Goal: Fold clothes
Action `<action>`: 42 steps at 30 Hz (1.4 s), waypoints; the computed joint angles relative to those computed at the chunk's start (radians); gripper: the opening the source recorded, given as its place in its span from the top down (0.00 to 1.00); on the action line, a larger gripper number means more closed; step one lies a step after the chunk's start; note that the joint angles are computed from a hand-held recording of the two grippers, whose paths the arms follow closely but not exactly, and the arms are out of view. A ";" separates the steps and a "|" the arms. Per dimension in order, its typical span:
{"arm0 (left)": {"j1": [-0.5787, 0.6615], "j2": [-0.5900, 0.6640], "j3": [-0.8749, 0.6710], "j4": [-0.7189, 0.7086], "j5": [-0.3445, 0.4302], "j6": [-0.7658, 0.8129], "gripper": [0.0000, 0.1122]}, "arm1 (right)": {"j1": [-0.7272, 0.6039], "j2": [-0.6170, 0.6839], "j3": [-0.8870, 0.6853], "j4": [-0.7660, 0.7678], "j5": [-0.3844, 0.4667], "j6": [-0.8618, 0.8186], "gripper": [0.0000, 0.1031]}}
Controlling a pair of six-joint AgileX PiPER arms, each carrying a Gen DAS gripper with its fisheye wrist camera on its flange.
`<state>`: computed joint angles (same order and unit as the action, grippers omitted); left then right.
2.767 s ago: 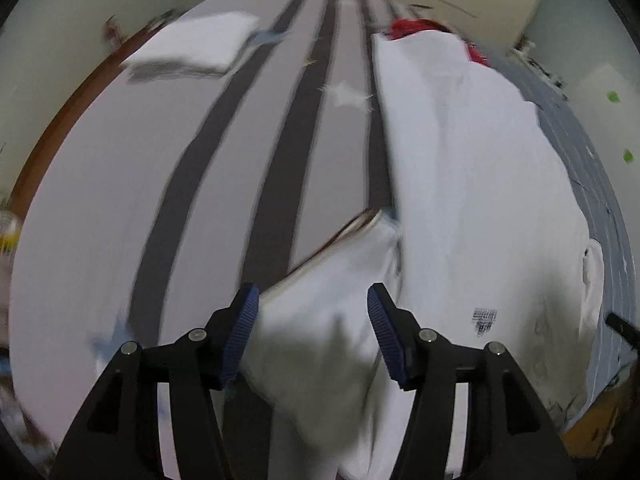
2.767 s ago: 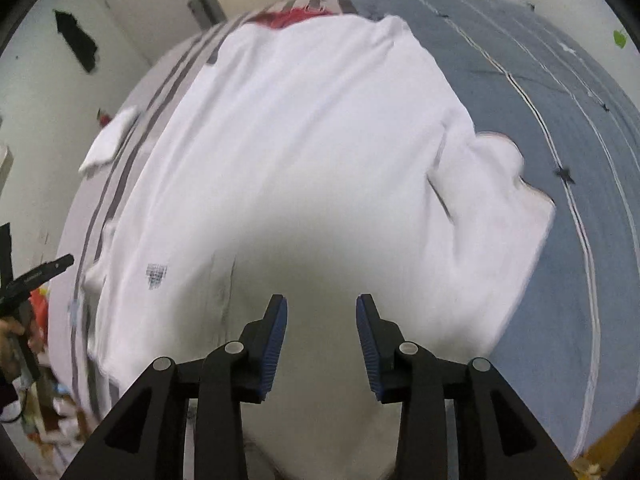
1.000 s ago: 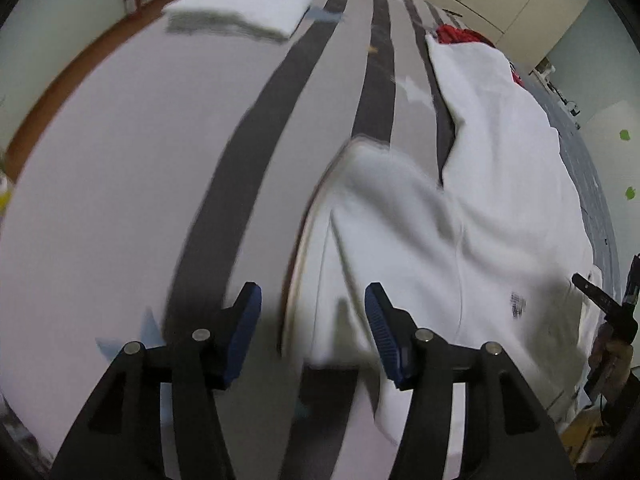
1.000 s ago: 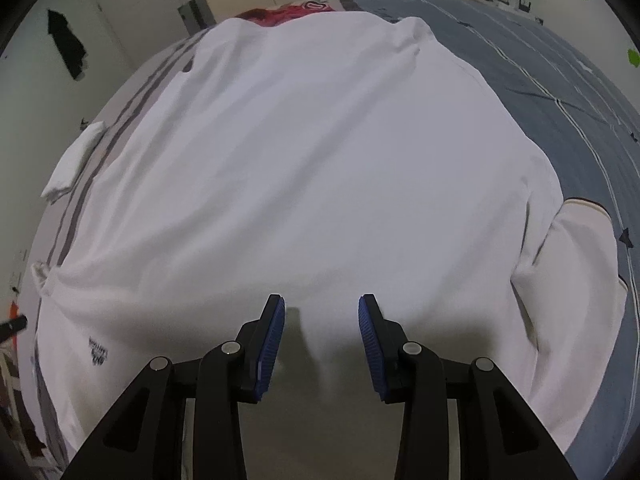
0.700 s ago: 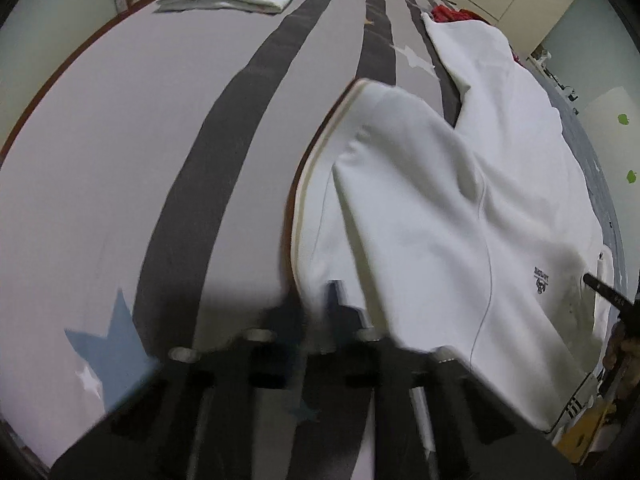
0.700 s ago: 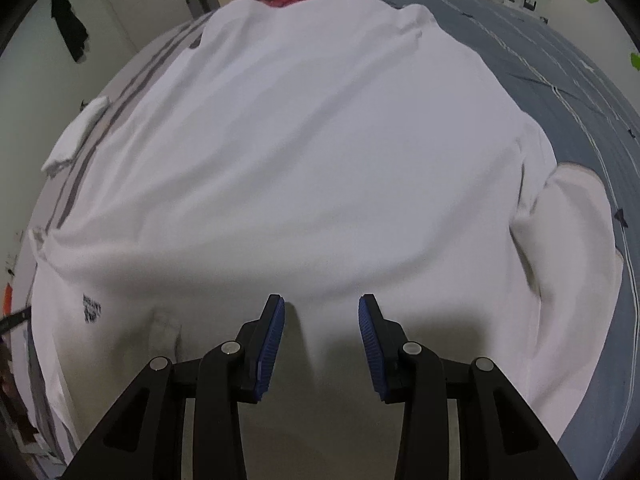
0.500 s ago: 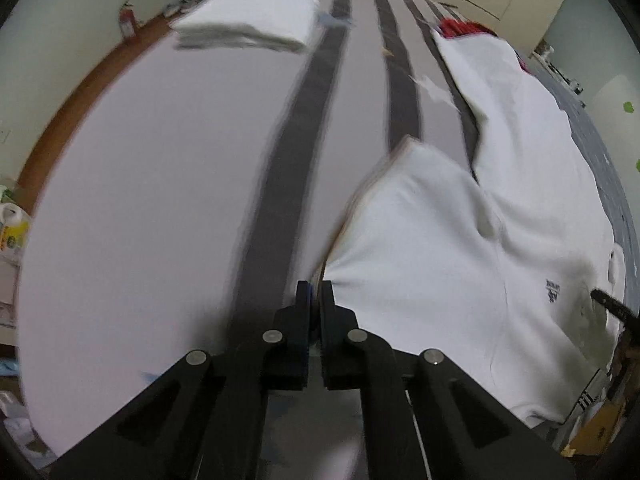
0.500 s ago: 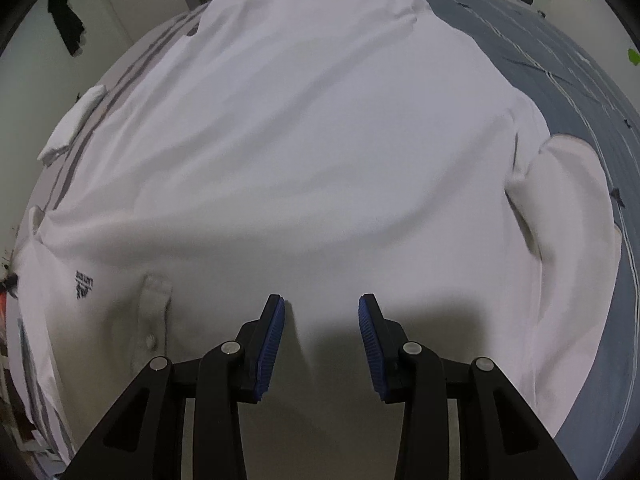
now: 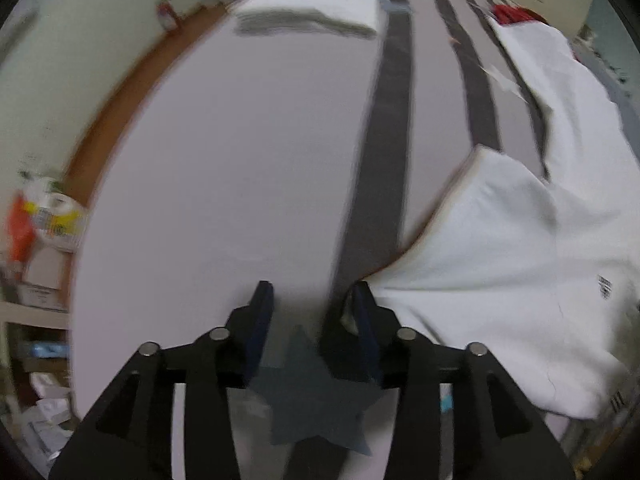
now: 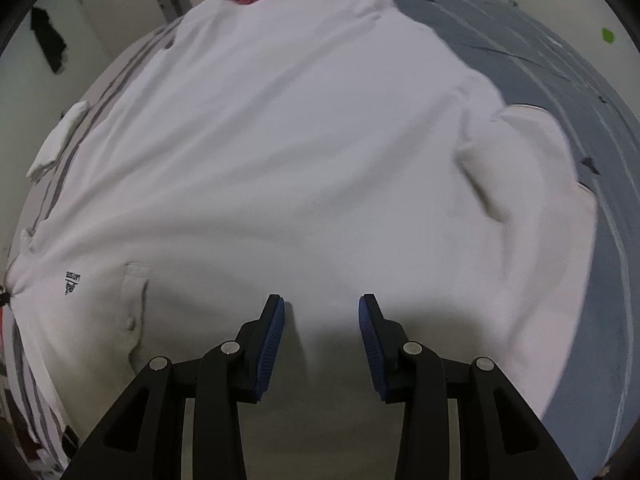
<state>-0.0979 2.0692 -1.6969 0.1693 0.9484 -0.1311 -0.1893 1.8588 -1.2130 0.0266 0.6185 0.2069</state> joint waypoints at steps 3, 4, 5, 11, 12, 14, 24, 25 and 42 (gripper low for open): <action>0.001 -0.056 0.040 0.012 -0.030 -0.087 0.54 | -0.041 -0.043 0.025 -0.039 0.002 0.022 0.65; -0.004 -0.069 0.047 0.006 -0.031 -0.097 0.54 | -0.061 -0.058 0.033 -0.052 0.001 0.024 0.62; -0.024 -0.074 0.042 0.003 -0.028 -0.109 0.54 | -0.089 -0.072 0.040 -0.064 -0.001 0.020 0.59; -0.231 -0.151 0.126 0.034 -0.043 -0.278 0.54 | -0.313 -0.059 -0.020 -0.072 -0.014 -0.078 0.50; -0.261 -0.172 0.163 0.041 -0.054 -0.307 0.54 | -0.358 -0.042 -0.042 -0.059 -0.012 -0.118 0.50; -0.342 -0.187 0.213 0.064 -0.059 -0.390 0.54 | -0.434 0.012 -0.101 -0.009 0.000 -0.213 0.50; -0.541 -0.088 0.141 0.081 -0.021 -0.577 0.54 | -0.568 0.269 -0.366 0.222 0.141 -0.557 0.50; -0.547 -0.082 0.129 0.081 -0.014 -0.571 0.54 | -0.567 0.272 -0.365 0.230 0.141 -0.572 0.55; -0.492 -0.066 0.085 0.082 0.033 -0.576 0.54 | -0.754 0.037 -0.130 0.054 0.136 -0.531 0.95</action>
<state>-0.5902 2.0032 -1.6117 0.2517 0.9813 -0.7073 -0.9428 1.8958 -1.3431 0.0802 0.7542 -0.3236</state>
